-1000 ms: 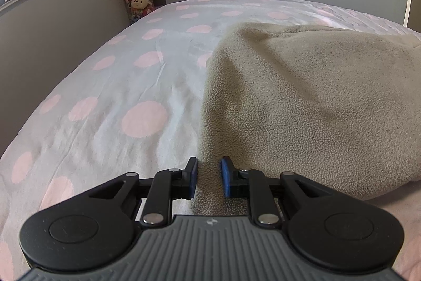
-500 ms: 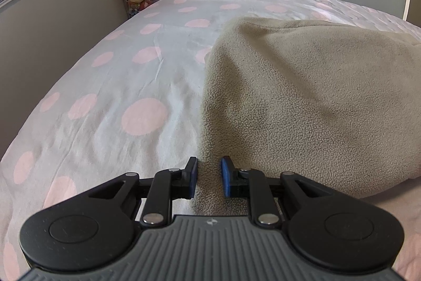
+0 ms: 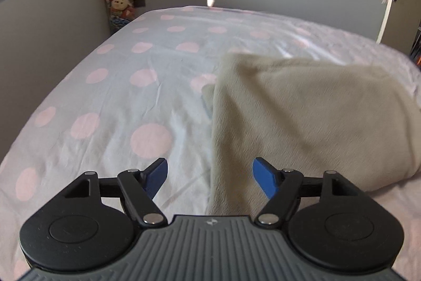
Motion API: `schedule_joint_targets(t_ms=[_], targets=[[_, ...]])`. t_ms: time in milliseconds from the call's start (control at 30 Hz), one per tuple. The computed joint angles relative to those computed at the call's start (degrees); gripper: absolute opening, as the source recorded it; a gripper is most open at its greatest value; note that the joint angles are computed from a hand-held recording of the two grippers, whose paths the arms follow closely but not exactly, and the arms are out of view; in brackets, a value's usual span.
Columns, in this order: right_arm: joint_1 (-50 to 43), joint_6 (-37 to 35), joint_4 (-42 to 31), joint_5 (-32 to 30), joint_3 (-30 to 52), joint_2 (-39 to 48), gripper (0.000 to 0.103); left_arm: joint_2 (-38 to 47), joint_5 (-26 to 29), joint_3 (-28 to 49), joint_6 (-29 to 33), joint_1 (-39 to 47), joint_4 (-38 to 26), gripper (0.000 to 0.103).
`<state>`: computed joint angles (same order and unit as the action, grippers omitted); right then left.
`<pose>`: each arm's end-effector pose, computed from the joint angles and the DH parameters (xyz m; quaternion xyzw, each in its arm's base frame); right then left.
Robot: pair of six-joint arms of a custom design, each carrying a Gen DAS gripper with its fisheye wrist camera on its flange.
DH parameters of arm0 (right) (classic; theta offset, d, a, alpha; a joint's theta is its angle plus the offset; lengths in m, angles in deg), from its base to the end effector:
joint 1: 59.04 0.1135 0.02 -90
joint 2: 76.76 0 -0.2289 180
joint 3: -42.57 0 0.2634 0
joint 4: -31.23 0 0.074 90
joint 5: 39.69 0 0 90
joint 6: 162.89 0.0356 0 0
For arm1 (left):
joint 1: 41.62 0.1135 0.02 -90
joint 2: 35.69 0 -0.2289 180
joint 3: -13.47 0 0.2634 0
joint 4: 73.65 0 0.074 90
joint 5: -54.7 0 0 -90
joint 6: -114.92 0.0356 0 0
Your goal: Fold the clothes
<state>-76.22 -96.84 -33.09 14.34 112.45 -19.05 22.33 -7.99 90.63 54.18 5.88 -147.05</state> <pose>0.2147 -0.0445 0.2813 -0.1531 0.8922 0.1651 0.3914 0.1534 0.1433 0.3083 -0.0751 0.9246 0.0090 0.3733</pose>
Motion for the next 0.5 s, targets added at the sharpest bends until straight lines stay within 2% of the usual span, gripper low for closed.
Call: schedule_joint_targets(t_ms=[133,167,333,500], targets=[[6.0,15.1,4.8,2.1,6.3,8.7,0.091,11.8,1.3,8.3,-5.7,-2.8,-0.3,0.075],[7.3,18.0,5.4,2.6,8.4,11.7,0.094,15.4,1.7,10.4,-7.5,-3.3,-0.4,0.075],[11.5,28.0,5.6,4.3,20.3,28.3,0.094,31.0,1.9,19.1,-12.5,-5.3,1.5,0.075],[13.5,30.7,5.2,4.9,28.9,40.1,0.094,43.0,5.5,25.4,-12.3,-6.3,2.0,0.075]])
